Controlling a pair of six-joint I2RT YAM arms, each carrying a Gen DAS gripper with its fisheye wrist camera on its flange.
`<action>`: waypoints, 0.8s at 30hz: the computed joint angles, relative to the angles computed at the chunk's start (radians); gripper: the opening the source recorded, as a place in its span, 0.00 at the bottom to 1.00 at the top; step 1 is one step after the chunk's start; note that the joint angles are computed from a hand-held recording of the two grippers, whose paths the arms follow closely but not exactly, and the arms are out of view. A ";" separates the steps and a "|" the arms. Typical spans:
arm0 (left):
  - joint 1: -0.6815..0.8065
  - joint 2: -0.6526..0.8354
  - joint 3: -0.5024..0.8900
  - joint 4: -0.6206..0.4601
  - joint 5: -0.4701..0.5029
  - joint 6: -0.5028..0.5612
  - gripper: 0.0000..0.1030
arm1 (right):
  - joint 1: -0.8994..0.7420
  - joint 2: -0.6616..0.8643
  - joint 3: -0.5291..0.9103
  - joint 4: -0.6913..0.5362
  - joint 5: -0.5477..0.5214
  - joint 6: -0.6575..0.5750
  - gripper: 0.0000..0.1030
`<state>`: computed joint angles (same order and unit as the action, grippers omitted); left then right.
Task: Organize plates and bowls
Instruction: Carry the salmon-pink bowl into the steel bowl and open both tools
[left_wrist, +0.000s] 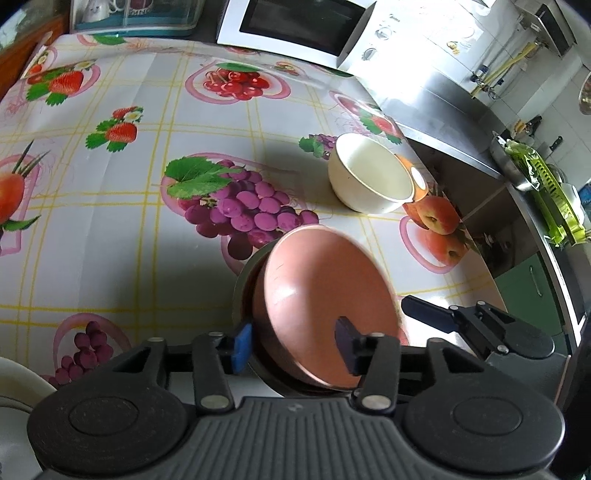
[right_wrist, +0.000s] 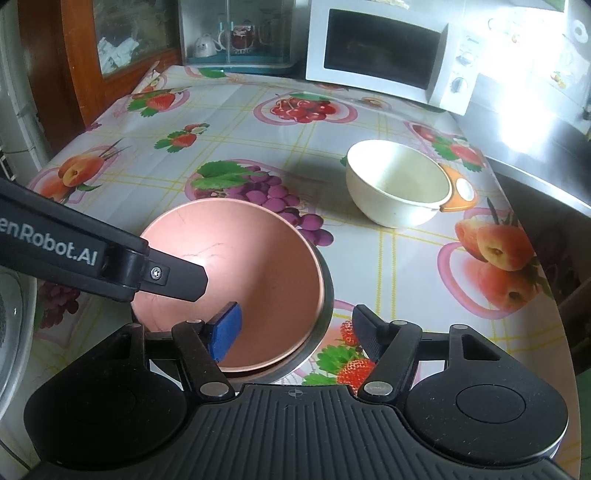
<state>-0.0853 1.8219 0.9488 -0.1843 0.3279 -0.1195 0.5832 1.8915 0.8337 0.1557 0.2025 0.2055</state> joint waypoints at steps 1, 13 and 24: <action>-0.001 -0.003 -0.001 -0.001 -0.002 0.004 0.54 | 0.001 0.000 -0.001 0.001 0.001 -0.001 0.66; 0.002 -0.044 -0.022 0.008 -0.023 0.032 0.71 | -0.013 -0.024 -0.016 0.011 -0.016 0.006 0.70; -0.031 -0.027 0.022 0.021 -0.070 0.046 0.77 | -0.083 -0.041 0.008 -0.003 -0.041 0.003 0.70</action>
